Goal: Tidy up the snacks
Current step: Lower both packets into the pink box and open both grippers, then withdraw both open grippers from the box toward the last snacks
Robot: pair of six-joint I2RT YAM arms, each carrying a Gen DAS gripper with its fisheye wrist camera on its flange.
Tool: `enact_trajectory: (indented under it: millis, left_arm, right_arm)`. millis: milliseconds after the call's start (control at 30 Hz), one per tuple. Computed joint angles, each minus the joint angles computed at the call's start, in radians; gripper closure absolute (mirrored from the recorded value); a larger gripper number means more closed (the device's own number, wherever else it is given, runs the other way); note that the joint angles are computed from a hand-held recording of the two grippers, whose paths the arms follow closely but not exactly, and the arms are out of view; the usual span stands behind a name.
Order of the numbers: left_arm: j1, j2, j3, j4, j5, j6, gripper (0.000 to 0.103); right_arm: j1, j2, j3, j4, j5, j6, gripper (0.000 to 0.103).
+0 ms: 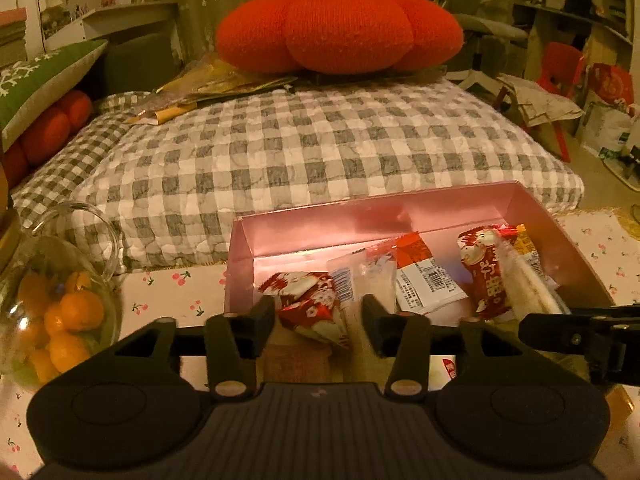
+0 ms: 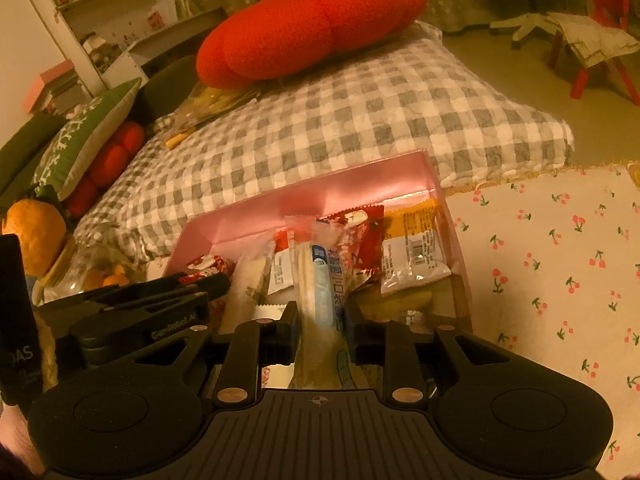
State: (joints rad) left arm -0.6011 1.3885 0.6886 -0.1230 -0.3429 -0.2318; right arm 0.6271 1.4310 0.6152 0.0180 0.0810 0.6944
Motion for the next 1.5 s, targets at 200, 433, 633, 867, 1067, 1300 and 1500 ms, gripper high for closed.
enact_trajectory:
  millis: [200, 433, 633, 867, 1067, 1300, 1500]
  left_arm:
    - [-0.012, -0.053, -0.01, -0.033, -0.001, 0.0, 0.049]
    - [-0.042, -0.135, -0.024, -0.091, -0.003, -0.036, 0.037]
    - [-0.076, -0.199, -0.048, -0.141, -0.013, -0.068, 0.032]
    - [-0.13, -0.295, -0.069, -0.22, -0.045, -0.094, 0.026]
    - [-0.177, -0.394, -0.102, -0.293, -0.058, -0.151, 0.02]
    - [-0.247, -0.495, -0.132, -0.384, -0.087, -0.229, 0.012]
    - [-0.3, -0.562, -0.156, -0.458, -0.091, -0.317, 0.007]
  right_arm:
    - [0.038, -0.061, 0.005, -0.062, 0.038, 0.015, 0.056]
    - [0.077, -0.155, 0.009, -0.166, 0.09, 0.035, 0.041]
    - [0.108, -0.24, 0.004, -0.256, 0.128, 0.051, 0.036]
    - [0.179, -0.325, 0.008, -0.358, 0.193, 0.072, 0.029]
    - [0.247, -0.384, 0.004, -0.432, 0.234, 0.094, 0.028]
    - [0.345, -0.442, 0.006, -0.533, 0.31, 0.131, 0.022]
    - [0.442, -0.46, 0.011, -0.614, 0.377, 0.18, 0.017]
